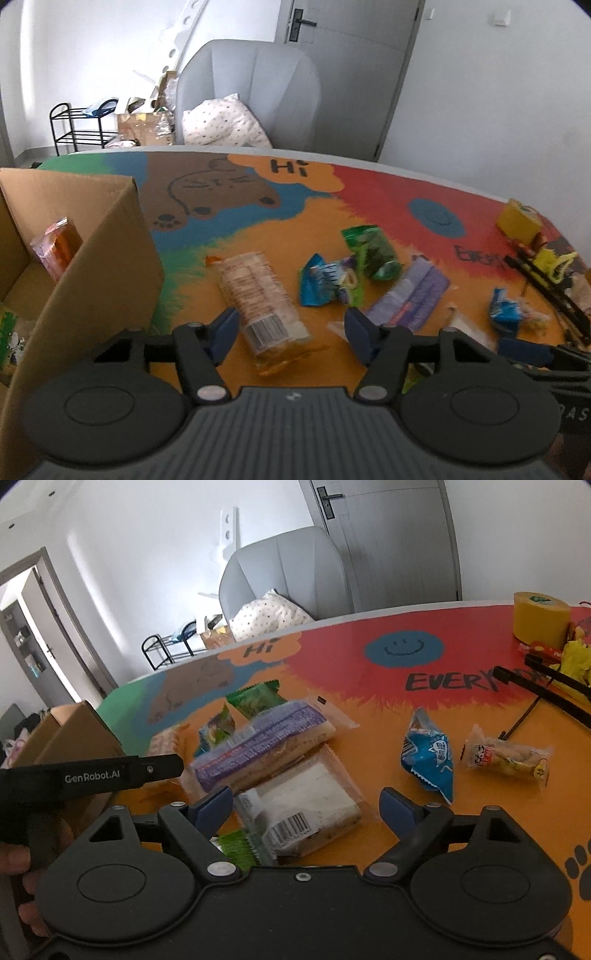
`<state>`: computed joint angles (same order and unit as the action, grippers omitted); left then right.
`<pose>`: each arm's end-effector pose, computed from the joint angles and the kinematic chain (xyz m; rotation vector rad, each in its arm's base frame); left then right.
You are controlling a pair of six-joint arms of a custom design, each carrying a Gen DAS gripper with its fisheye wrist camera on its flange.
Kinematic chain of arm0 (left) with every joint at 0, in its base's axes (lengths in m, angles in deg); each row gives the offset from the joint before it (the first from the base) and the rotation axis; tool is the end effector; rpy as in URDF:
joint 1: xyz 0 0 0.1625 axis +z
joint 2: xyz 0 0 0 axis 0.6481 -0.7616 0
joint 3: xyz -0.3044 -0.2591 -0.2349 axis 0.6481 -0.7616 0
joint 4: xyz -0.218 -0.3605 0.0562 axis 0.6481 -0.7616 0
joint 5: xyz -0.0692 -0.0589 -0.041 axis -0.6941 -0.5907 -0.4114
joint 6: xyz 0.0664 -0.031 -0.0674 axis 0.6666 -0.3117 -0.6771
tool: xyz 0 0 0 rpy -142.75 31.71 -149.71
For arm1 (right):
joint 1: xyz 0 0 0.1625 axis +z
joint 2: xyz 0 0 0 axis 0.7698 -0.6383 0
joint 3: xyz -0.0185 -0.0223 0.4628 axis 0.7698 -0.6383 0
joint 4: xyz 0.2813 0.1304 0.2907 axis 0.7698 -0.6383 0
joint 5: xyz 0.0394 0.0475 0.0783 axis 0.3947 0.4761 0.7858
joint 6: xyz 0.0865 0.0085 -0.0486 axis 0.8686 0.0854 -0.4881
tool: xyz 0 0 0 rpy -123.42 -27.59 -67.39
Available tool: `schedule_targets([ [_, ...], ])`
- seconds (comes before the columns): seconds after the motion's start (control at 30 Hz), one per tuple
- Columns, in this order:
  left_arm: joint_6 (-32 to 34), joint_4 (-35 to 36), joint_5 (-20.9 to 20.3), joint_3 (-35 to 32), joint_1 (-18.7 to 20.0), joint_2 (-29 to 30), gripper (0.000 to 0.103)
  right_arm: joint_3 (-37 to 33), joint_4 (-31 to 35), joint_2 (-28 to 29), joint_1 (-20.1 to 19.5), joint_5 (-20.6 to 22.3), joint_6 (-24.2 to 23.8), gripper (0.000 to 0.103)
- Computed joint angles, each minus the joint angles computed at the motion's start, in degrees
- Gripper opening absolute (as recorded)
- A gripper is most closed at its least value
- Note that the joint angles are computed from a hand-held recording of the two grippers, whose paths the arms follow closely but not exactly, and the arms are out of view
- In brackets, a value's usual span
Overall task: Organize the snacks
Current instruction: 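Move the right tool to the white sandwich pack and grasp it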
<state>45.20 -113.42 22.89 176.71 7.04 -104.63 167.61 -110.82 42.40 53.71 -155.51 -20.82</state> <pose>-0.1130 -0.4534 0.2345 -0.0292 2.1796 -1.1039 0.2440 -0.5210 0.0567 0.8962 -2.6301 0.6768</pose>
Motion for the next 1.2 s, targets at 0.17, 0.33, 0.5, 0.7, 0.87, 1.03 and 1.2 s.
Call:
schedule_targets([
  [0.17,-0.39,0.48,0.32,-0.82,1.69,0.9,0.063,-0.62,-0.29,1.15,0.12,-0.81,-1.96,0.084],
  [0.33,1.57,-2.36,0.37,-0.51,2.56,1.87,0.063,-1.22,-3.26,3.07,1.27,-3.54,-4.89,0.082],
  [0.5,3.37,-4.8,1.29,0.16,2.34,2.67,0.057,-1.17,-6.23,3.71,1.09,-4.27,-4.41,0.071],
  [0.7,1.79,-3.06,2.86,1.41,1.19,2.08,0.035,0.19,-6.41,2.49,1.08,-4.47,-3.64,0.057],
  [0.87,2.2,-3.62,0.33,2.7,-0.06,0.97,0.034,1.65,-6.38,1.1,1.02,-3.35,-1.94,0.052],
  [1.03,3.99,-5.99,0.43,3.56,-1.89,0.97,0.033,3.12,-8.58,0.14,1.2,-1.86,-1.65,0.051],
  [1.2,4.86,-7.29,1.14,3.88,-3.12,0.38,0.033,3.74,-9.79,-0.46,1.48,-1.33,-0.93,0.05],
])
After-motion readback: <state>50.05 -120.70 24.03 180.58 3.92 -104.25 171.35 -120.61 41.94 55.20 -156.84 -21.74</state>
